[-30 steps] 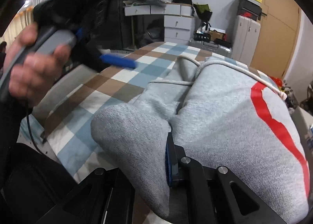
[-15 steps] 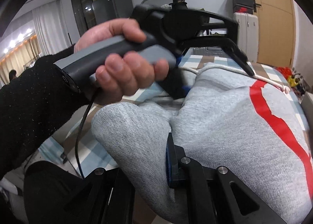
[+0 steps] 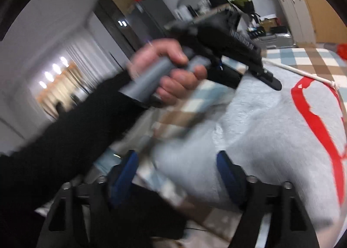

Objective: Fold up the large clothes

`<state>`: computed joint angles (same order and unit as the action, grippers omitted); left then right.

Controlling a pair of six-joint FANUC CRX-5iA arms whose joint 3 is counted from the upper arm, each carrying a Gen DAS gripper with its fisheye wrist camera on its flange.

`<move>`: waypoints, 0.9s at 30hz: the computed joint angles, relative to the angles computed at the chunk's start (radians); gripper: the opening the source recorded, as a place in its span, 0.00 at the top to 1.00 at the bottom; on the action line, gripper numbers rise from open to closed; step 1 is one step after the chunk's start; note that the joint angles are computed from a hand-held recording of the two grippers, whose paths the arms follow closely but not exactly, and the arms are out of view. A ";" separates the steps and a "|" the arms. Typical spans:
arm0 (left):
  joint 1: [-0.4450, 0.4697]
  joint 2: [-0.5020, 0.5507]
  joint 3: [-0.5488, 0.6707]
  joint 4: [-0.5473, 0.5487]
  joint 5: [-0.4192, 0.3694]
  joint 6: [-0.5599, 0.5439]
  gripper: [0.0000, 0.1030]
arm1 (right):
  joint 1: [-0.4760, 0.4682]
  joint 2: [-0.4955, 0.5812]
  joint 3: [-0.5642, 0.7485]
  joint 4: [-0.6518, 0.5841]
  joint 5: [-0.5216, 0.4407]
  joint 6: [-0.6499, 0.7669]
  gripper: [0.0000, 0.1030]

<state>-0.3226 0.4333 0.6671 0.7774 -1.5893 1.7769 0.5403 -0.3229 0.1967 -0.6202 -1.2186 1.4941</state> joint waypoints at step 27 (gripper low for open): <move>0.058 -0.057 0.047 -0.039 -0.013 -0.044 0.96 | 0.133 0.052 -0.013 0.423 -0.020 -0.360 0.15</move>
<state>-0.2648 0.3758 0.7139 0.7383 -1.6019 1.7331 0.6729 -0.2709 0.1838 -0.1976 -1.2383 1.1338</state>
